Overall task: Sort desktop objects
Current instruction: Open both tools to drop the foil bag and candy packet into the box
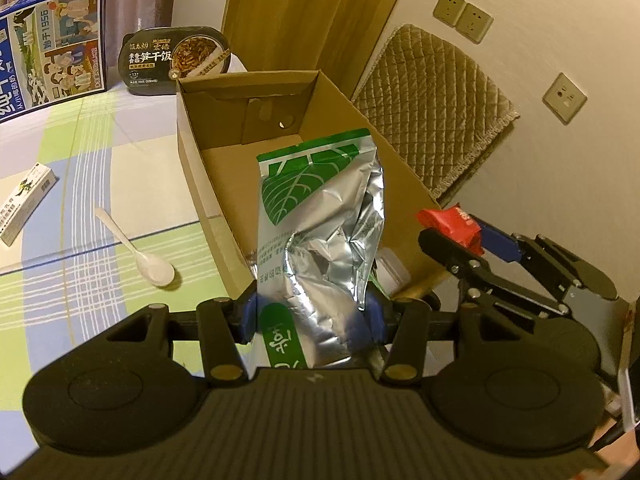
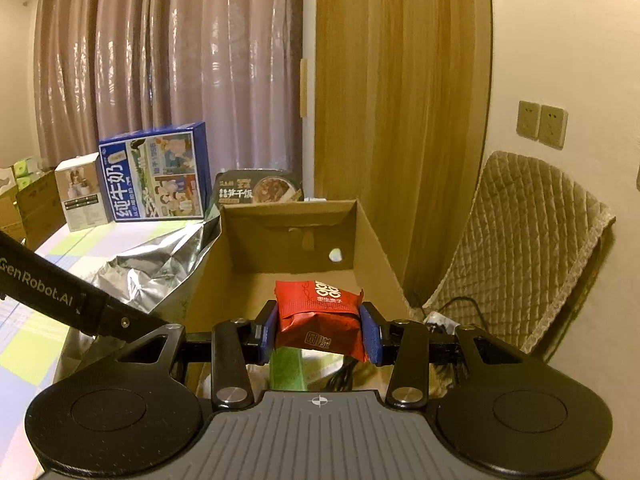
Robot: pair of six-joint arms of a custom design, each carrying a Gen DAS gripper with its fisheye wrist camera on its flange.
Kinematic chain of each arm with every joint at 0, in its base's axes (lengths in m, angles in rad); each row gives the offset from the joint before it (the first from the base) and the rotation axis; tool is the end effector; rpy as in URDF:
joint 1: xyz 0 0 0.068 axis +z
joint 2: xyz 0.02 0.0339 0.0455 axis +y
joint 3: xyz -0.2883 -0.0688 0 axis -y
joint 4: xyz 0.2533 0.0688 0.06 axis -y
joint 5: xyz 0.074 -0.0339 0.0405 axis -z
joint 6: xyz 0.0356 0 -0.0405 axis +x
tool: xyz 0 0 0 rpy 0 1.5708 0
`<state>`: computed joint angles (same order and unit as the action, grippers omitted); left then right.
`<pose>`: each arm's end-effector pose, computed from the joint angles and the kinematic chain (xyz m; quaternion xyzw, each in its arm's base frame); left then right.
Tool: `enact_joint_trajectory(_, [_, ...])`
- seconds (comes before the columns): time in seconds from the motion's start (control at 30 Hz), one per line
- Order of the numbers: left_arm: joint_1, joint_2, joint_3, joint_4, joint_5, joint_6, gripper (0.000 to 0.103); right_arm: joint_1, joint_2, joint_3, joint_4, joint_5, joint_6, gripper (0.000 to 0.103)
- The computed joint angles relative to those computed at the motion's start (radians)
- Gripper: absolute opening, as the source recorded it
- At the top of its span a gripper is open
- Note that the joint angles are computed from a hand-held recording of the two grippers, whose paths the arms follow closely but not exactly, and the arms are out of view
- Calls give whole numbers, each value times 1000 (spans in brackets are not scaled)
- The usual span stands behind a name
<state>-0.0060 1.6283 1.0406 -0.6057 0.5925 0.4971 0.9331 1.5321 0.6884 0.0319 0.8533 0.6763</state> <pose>0.3187 -0.0218 0.2146 0.2869 0.8963 -0.2345 0.2437 0.1937 0.2163 0.1816 0.0438 0.8583 -0.0235 0.5108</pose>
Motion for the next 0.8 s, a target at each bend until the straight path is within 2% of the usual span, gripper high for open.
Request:
enact_joint_trajectory(0.33, [-88,117,122,73,-50,-143,46,-179,30,11,135,-151,-162,40])
enact_joint_trajectory(0.57, [-126,209,192,123,-83,-256,46,-274,101,38,201,-244,-214,40])
enact_joint_trajectory(0.8, [-144,273,221,170,-96,-298,46,-331,142,34,246,-295,-220,40])
